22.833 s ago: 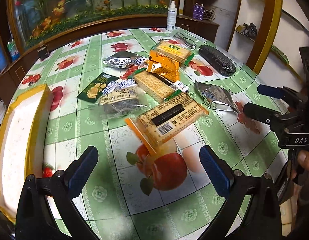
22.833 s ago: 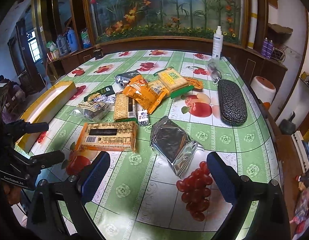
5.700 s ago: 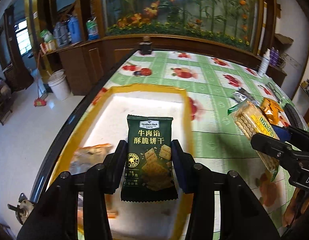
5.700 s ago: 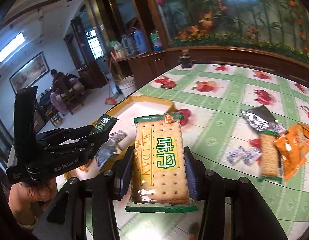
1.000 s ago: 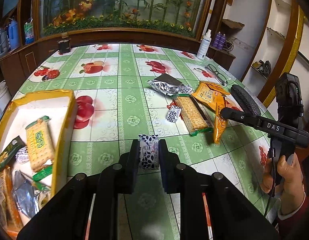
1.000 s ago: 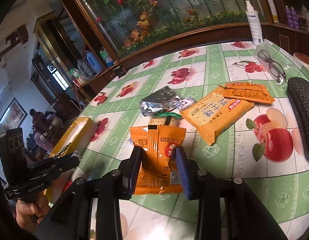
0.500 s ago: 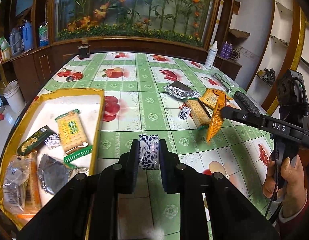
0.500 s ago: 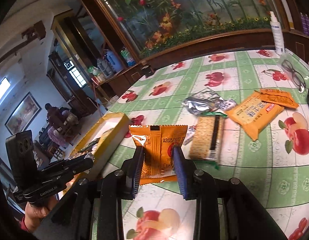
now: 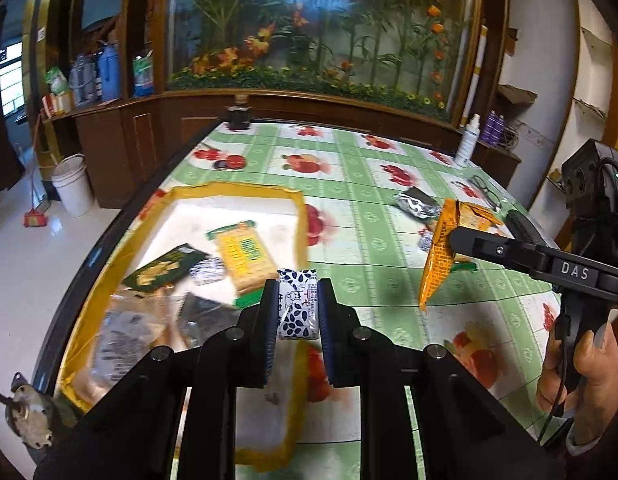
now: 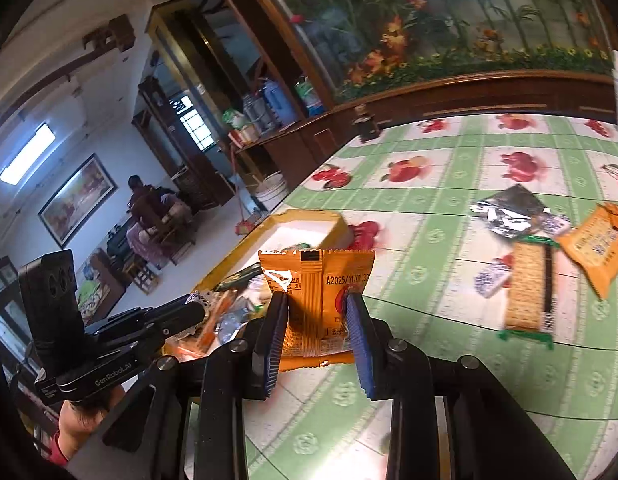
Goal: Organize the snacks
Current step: 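Carry packet and orange bag into the tray and open both tools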
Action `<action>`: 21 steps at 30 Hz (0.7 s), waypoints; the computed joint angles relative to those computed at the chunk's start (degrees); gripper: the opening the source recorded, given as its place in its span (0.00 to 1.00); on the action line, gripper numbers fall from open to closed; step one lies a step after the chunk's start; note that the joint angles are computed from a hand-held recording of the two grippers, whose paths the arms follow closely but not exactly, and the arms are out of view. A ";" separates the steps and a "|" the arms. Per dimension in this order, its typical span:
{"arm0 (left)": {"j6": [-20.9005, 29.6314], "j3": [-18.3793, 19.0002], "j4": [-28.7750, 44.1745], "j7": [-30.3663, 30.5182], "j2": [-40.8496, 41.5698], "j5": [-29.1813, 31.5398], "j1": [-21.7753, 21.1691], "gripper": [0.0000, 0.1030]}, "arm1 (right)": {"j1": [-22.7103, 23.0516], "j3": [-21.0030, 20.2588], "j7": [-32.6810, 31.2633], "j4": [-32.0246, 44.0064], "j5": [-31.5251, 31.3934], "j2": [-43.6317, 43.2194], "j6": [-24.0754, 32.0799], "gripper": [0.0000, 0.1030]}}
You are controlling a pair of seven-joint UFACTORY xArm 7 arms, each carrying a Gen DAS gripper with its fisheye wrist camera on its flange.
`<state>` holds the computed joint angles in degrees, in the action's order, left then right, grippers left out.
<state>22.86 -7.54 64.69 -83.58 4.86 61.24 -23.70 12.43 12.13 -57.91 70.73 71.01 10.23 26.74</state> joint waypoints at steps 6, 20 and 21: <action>-0.63 0.20 -5.59 -4.98 -4.55 2.55 2.75 0.16 | 2.30 1.84 2.71 3.83 -4.22 2.81 -0.28 0.30; -1.66 -2.17 -10.27 -8.81 -8.06 4.38 7.87 0.16 | 5.11 6.86 9.45 13.88 -13.93 11.43 -1.12 0.30; -1.76 -2.24 -10.58 -8.99 -8.32 4.41 8.08 0.16 | 5.28 7.00 10.30 14.61 -14.98 12.13 -1.22 0.30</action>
<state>21.10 -9.78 54.11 -92.56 -3.47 65.65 -15.62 17.71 19.13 -47.61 85.34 56.03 22.36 25.52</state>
